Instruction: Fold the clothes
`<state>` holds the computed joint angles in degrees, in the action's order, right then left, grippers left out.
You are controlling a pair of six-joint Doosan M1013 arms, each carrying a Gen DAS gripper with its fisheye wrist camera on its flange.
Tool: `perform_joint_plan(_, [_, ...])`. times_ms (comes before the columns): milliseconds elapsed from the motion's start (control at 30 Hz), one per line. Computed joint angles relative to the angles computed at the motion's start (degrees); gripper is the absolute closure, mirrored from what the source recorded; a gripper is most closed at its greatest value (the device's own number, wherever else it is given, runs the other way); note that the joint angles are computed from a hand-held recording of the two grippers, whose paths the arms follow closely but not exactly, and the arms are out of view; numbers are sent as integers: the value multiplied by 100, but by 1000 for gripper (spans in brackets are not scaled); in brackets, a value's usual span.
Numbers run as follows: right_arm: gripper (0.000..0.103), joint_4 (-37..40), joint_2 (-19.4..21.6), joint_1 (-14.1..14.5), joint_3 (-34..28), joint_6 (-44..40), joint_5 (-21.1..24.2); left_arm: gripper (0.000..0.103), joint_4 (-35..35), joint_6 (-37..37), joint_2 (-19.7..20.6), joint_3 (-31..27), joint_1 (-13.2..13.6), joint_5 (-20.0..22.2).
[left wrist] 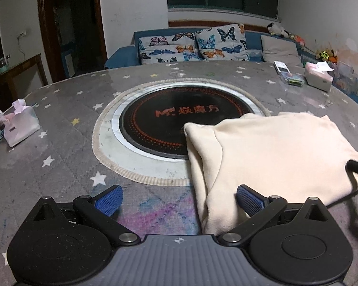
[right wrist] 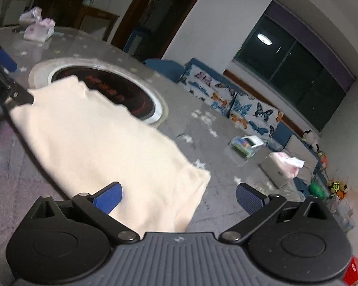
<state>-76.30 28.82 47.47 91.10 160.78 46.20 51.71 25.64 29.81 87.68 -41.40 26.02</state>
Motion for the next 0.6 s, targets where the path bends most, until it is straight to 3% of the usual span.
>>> perform_joint_plan(200, [0, 342, -16, -61, 33, -182, 232, 0, -73, 178, 12, 60, -13, 19])
perform_joint_plan(433, [0, 274, -112, -77, 43, -104, 109, 0, 186, -105, -96, 180, -34, -17])
perform_joint_plan(600, [0, 149, -89, -88, -53, -86, -181, 0, -66, -92, -88, 195, 9, -3])
